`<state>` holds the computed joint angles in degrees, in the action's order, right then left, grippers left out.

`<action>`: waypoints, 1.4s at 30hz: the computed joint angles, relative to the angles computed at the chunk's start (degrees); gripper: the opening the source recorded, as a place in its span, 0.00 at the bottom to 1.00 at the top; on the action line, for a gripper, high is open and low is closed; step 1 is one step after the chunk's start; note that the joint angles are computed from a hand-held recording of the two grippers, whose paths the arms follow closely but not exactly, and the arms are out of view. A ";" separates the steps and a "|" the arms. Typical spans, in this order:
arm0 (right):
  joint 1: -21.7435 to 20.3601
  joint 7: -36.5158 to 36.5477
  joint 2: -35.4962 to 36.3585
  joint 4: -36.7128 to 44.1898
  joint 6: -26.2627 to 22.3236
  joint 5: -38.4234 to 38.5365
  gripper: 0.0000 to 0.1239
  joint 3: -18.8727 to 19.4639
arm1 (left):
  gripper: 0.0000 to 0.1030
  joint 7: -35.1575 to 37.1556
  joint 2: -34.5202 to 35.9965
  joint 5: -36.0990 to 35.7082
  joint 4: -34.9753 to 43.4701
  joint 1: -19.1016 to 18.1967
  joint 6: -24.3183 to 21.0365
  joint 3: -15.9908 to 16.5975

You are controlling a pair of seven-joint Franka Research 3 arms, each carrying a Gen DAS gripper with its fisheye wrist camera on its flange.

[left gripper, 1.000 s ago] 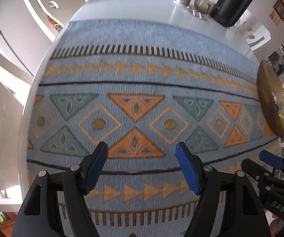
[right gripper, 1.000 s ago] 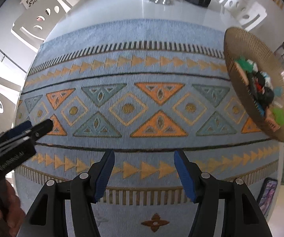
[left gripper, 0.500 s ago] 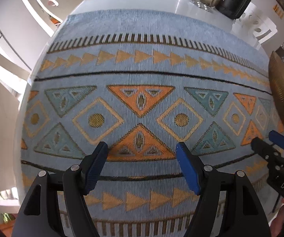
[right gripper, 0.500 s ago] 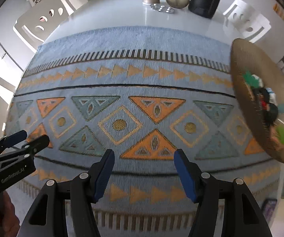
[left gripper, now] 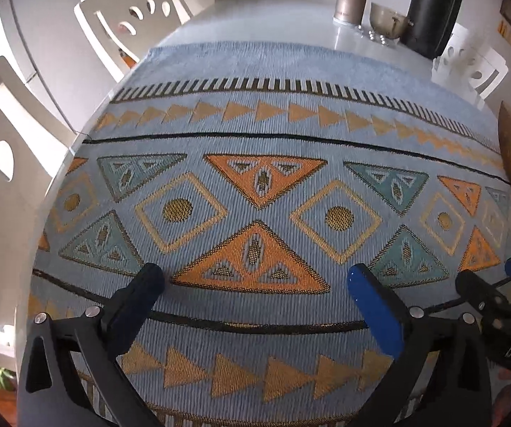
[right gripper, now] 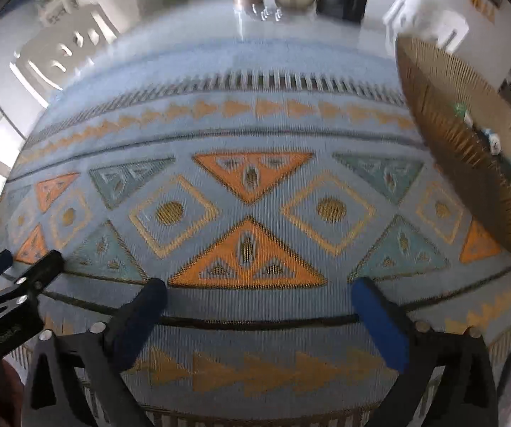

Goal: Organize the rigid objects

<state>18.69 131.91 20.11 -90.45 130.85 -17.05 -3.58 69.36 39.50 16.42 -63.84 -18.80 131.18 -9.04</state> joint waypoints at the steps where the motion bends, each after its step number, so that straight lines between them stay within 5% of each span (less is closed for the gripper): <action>1: 0.44 0.09 -0.19 -0.54 0.69 -1.26 0.83 -0.18 | 1.00 -0.39 -0.43 0.53 -1.38 -0.17 2.04 0.18; 6: 1.39 3.68 -2.12 -5.21 6.43 -5.33 0.83 -0.99 | 1.00 -2.90 -3.04 2.91 -8.09 -0.18 10.82 1.00; 9: 2.34 8.13 -4.20 -9.24 10.10 -9.85 0.83 -1.66 | 1.00 -2.86 -2.48 3.14 -7.23 0.01 10.57 0.81; 42: 1.07 9.80 -5.25 -10.74 10.28 -11.51 0.83 0.10 | 1.00 -2.70 -2.10 3.15 -6.76 0.22 10.50 0.45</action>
